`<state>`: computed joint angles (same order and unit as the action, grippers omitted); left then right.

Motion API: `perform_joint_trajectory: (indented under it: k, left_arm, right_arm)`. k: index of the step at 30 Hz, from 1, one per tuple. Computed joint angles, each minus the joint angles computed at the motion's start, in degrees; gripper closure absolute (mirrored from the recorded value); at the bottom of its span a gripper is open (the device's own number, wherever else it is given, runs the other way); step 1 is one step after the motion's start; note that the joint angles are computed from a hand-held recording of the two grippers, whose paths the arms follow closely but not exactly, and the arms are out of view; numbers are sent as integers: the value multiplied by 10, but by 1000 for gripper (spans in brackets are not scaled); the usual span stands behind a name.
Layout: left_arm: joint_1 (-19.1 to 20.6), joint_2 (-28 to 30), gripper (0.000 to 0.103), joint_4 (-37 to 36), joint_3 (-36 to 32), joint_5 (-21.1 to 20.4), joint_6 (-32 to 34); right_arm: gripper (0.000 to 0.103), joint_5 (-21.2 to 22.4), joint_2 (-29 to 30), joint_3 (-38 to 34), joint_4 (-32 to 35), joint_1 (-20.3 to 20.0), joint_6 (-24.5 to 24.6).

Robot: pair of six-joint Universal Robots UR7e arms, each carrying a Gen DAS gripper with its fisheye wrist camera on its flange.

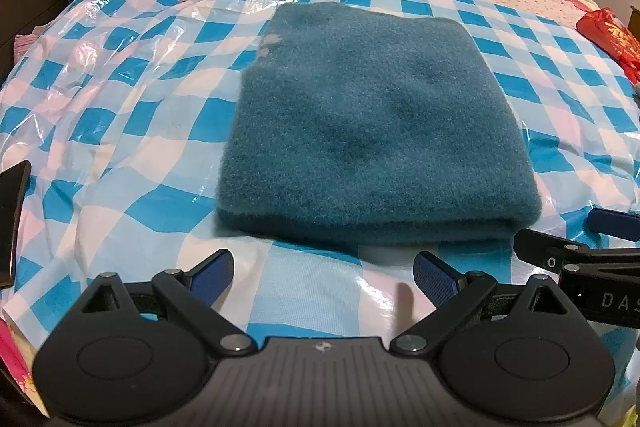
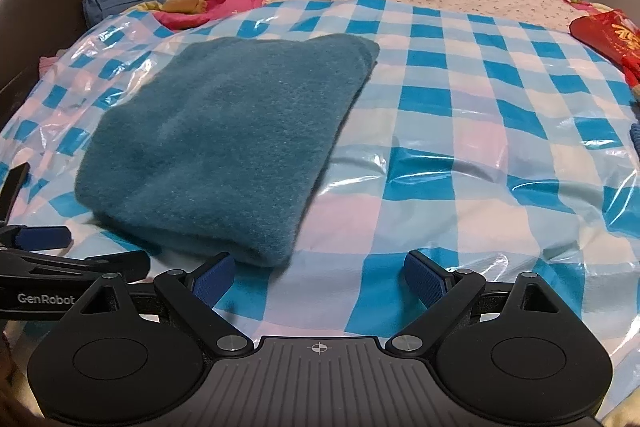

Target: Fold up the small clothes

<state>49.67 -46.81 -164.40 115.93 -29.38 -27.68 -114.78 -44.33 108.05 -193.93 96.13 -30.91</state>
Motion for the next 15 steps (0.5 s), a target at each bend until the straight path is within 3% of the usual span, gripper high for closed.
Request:
perform_joint_trajectory:
  k: [15]
  left_arm:
    - [1,-2,0,-8,2,-6,6]
  right_arm:
    - [10,-2,1,-1,9,0,4]
